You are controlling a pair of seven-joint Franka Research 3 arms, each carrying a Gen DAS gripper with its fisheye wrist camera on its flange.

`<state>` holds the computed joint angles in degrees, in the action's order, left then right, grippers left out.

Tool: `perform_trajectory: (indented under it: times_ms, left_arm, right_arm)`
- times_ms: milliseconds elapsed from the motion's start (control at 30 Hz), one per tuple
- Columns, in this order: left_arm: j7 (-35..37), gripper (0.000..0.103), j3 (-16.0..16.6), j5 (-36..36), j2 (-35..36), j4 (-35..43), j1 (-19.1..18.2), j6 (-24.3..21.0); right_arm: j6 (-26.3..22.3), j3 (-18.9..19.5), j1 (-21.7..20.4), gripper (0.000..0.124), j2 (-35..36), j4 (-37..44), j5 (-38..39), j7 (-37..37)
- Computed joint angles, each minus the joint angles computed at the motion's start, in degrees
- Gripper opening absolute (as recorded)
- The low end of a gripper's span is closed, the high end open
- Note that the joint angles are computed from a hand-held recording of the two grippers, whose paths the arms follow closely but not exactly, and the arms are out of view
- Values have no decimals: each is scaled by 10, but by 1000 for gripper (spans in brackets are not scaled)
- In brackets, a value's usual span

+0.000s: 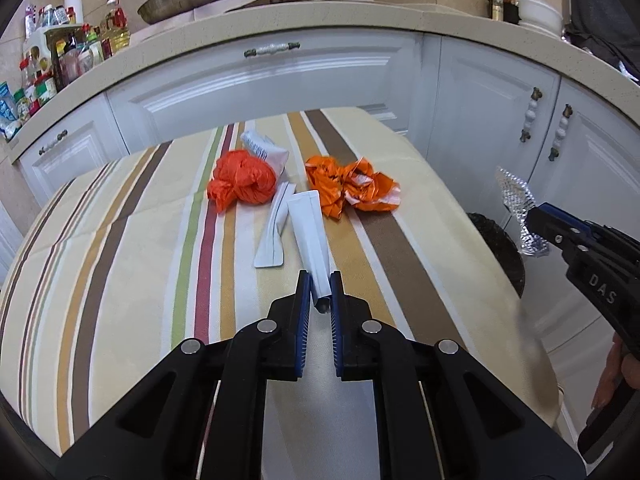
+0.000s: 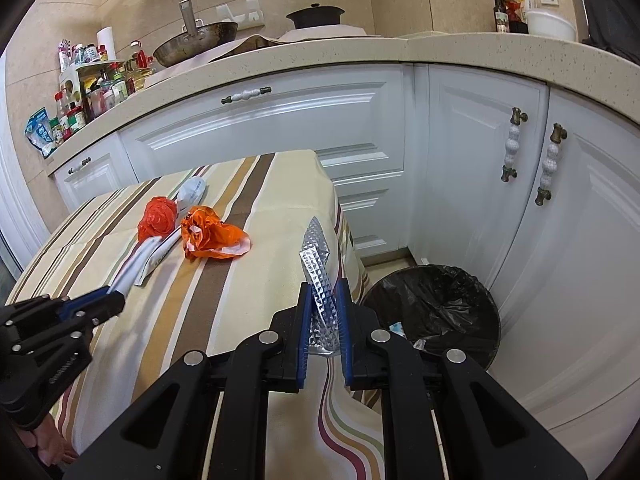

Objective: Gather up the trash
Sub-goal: 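Grasp the white tube with the left gripper while the right gripper holds the foil pack, then carry the white tube and foil pack over the bin and open both grippers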

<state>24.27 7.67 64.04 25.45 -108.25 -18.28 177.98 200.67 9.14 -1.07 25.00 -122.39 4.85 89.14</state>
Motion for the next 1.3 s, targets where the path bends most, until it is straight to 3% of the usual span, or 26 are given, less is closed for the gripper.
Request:
perform_trajectory:
  times_ms: [100,233,433,667,833,900,967,1233,1300]
  left_arm:
    - [-38,10,24,36,-5,1,-20,14]
    - [-41,10,12,43,-3,10,-13,16]
    - [-7,10,-5,22,11,35,-11,27]
    - [84,10,-26,-45,61,102,-29,30]
    - [203,10,-101,-132,121,181,-3,-9]
    - [271,10,-157,-182,153,225,23,-43]
    - [318,10,-187,-219,179,261,33,-69]
    - [434,11,-203,-308,291,439,-9,-159]
    - [457,18,-200,-329,327,497,-24,-185]
  right_arm:
    - [4,-15,17,13,-5,-4,14,-7]
    - [9,-45,49,13,-11,-9,49,-28]
    - [16,-77,76,13,-16,-12,99,-59]
    - [22,-118,96,13,-7,-1,167,-102]
    - [24,-137,100,13,16,25,204,-134]
    - [22,-138,95,13,25,37,210,-143]
    - [23,-135,87,13,33,47,211,-147]
    - [9,-113,38,13,77,100,188,-137]
    - [11,-103,22,14,92,117,176,-128]
